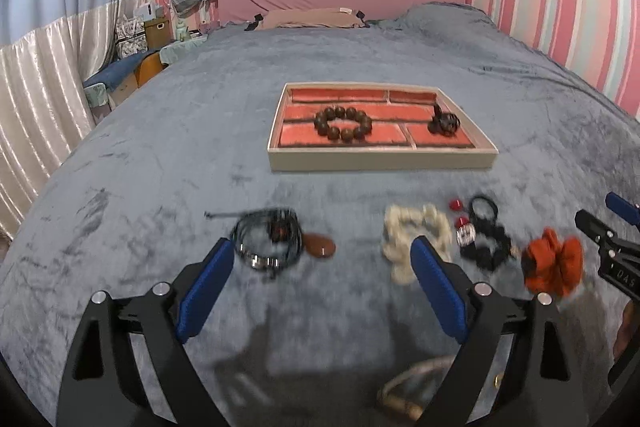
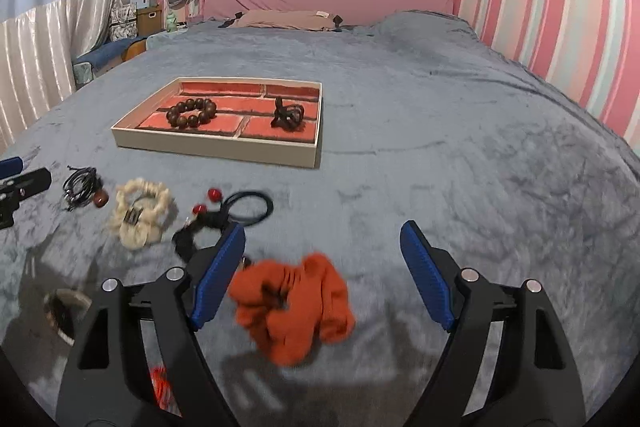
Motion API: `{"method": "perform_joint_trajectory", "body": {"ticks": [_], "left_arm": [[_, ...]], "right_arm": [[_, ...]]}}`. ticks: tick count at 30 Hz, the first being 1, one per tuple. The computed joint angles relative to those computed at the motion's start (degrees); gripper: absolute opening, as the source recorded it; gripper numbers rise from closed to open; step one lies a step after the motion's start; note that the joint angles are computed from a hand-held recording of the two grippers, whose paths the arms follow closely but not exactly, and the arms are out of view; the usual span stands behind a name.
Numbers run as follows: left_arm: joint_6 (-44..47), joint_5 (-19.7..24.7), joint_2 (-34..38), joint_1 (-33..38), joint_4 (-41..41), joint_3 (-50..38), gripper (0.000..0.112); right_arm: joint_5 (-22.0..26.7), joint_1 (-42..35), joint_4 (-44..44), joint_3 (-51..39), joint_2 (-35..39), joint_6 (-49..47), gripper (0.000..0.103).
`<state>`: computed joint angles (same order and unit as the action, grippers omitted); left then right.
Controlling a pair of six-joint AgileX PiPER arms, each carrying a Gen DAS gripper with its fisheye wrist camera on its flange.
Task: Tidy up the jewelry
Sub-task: 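Grasp the white-strap watch with the left tool while the right tool grasps the red tassel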
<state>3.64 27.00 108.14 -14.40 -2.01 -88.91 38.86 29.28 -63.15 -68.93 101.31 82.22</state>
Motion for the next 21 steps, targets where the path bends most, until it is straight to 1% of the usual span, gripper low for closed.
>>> {"method": "perform_joint_trajectory", "body": {"ticks": [2, 6, 10, 15, 18, 21], "left_arm": [[1.08, -1.49, -2.39, 0.06, -1.27, 4.08, 0.088], [4.24, -2.13, -4.48, 0.71, -5.32, 8.06, 0.088], [5.45, -3.54, -6.49, 0.12, -6.35, 12.0, 0.088], [5.61, -5.68, -8.24, -1.19, -5.38, 16.9, 0.088], [4.88, -6.02, -8.1, -1.63, -4.36, 18.17, 0.088], [6.92, -5.76, -7.78, -1.39, -6.79, 18.69, 0.088]], "right_arm": [[0.85, 1.24, -1.83, 2.56, -1.3, 3.2, 0.079], [1.67, 3.3, -3.55, 6.66, -3.2, 7.59, 0.079], [2.61, 6.01, -4.57, 9.16, -4.31, 10.62, 0.079], [2.62, 9.3, -4.6, 11.12, -4.73, 13.94, 0.079], [2.56, 11.14, -3.96, 11.18, -3.91, 14.74, 0.079], [2.43, 12.75, -4.0, 11.06, -2.71, 15.87, 0.079]]}}
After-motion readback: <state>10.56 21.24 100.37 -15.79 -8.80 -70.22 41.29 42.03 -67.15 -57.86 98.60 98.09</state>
